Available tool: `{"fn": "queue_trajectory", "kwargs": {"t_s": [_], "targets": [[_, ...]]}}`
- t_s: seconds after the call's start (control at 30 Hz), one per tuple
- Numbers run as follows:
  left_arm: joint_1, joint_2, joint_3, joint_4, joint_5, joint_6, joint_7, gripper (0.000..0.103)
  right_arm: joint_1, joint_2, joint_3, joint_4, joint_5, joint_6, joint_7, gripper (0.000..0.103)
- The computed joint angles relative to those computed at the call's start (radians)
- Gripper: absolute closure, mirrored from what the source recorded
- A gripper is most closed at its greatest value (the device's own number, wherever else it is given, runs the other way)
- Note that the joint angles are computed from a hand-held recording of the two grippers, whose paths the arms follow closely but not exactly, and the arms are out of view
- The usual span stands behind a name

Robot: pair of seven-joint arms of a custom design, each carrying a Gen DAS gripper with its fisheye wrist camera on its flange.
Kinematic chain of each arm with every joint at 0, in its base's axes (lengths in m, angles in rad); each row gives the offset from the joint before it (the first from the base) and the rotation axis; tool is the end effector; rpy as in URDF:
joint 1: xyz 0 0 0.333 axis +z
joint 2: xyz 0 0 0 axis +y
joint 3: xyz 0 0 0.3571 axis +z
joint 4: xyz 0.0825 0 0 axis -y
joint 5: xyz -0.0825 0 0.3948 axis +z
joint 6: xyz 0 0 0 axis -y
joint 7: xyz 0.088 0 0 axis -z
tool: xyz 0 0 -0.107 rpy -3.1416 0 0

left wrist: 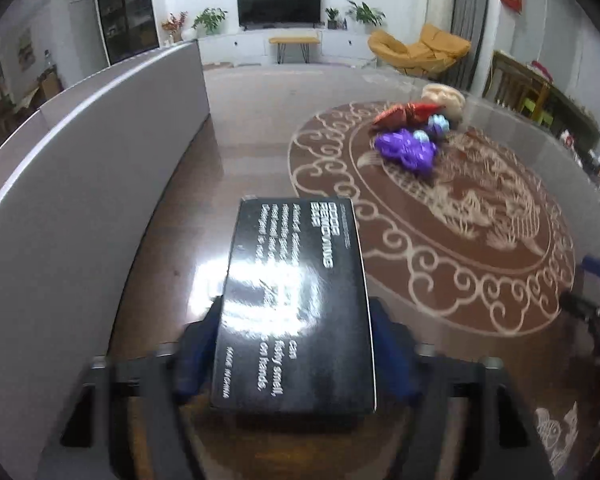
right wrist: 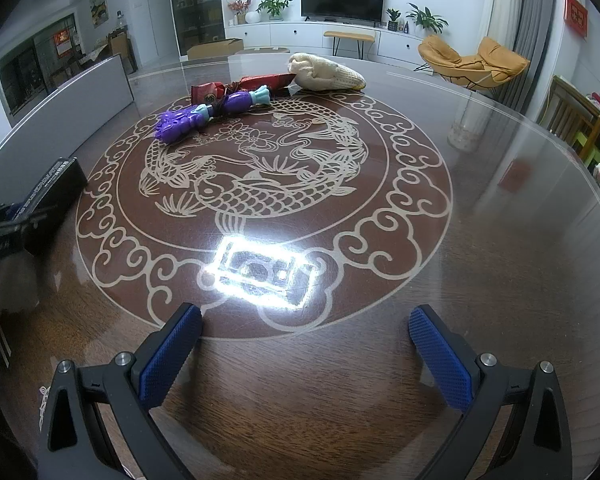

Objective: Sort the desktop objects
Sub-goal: 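Hold the black box in the left tool above the table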

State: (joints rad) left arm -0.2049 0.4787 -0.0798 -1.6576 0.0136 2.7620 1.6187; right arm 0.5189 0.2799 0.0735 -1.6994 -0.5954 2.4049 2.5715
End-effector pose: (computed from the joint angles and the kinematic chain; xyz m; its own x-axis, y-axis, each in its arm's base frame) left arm 0.7217 -0.2009 0.4358 -0.3163 -0.9487 -0.0029 -0.7673 0.2576 -0.5872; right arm 0.5840 0.3817 0.5126 -0.0589 -0.9982 0.0121 -0.8109 0.0408 -0.5837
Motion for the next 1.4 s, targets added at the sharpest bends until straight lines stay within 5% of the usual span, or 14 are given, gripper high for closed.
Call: {"fn": "queue_trajectory", "kwargs": {"t_s": [0.13, 1.4], "targets": [[-0.013, 0.006, 0.01, 0.015, 0.01, -0.031, -0.022, 0.0, 0.0, 0.0, 0.0, 0.0, 0.0, 0.0, 0.0, 0.0], [-0.005, 0.002, 0.006, 0.006, 0.021, -0.025, -0.034, 0.0, 0.001, 0.001, 0.0, 0.001, 0.0, -0.001, 0.002, 0.0]]}}
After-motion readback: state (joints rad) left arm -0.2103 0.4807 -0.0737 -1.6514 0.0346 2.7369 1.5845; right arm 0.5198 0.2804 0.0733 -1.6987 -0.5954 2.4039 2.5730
